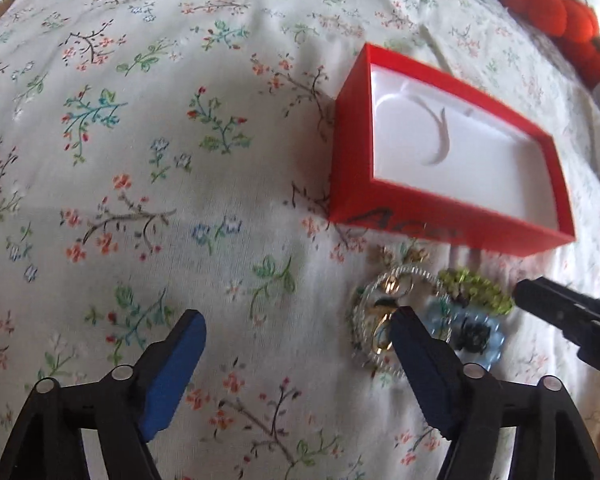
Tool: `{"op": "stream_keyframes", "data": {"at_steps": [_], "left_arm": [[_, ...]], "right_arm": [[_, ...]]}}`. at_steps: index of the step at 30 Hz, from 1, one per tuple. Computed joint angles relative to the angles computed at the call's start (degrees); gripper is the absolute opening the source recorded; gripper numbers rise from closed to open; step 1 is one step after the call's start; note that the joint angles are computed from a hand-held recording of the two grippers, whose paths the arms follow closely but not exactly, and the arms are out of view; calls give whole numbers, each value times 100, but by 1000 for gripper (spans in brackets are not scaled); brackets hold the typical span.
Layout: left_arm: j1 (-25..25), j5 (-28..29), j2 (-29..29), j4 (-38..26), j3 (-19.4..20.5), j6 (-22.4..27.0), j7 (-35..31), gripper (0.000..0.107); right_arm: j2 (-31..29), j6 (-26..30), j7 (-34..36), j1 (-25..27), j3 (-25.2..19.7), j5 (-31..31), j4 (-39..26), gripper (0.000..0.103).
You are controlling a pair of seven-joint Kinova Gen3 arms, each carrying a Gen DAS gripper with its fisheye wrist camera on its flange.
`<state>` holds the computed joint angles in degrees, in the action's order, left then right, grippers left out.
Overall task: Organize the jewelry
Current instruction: 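Grasp the silver bangle with the left tool while the right tool grasps the green bracelet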
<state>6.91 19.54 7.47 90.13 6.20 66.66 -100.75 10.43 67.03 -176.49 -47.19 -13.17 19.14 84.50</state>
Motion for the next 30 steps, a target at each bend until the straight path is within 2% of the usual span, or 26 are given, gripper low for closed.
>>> {"op": "stream_keyframes", "data": {"at_steps": [2,3,7,9,11,13,17,19,20,22,30], "left_arm": [[-165,404,130,-43,-18,118,-271,71],[-239,590,202,-68,-18,197,-378,62],[-379,931,523,-241,30,578,-504,46],[-396,1071,627,-295,78,669,-569,42],[-361,1102,732,-374,111,726,-554,36],[-315,1078,788,-413,130,761,-486,24],[-278,1122,919,-479,167,787,-404,12],[-258,1118,962,-475,174,760,-366,3],[-243,1097,961,-468,176,741,-348,2],[-243,1098,942,-429,182,693,-361,1],[-322,1097,583,-169,119,497,-542,0]], "right_arm": [[-52,-312,167,170,23,-180,139,41],[-61,-440,251,237,27,-259,193,39],[-45,-854,604,494,44,-681,363,31],[-55,-1011,674,549,62,-776,439,29],[-128,-1276,741,638,74,-921,586,25],[-187,-1468,845,736,75,-1070,710,24],[-164,-1502,1001,778,54,-1158,725,22],[-215,-1704,1080,817,42,-1256,857,20],[-221,-1810,1141,852,35,-1341,919,19],[-202,-1867,1246,875,24,-1417,958,10],[-187,-1507,893,643,45,-1025,742,6]]}}
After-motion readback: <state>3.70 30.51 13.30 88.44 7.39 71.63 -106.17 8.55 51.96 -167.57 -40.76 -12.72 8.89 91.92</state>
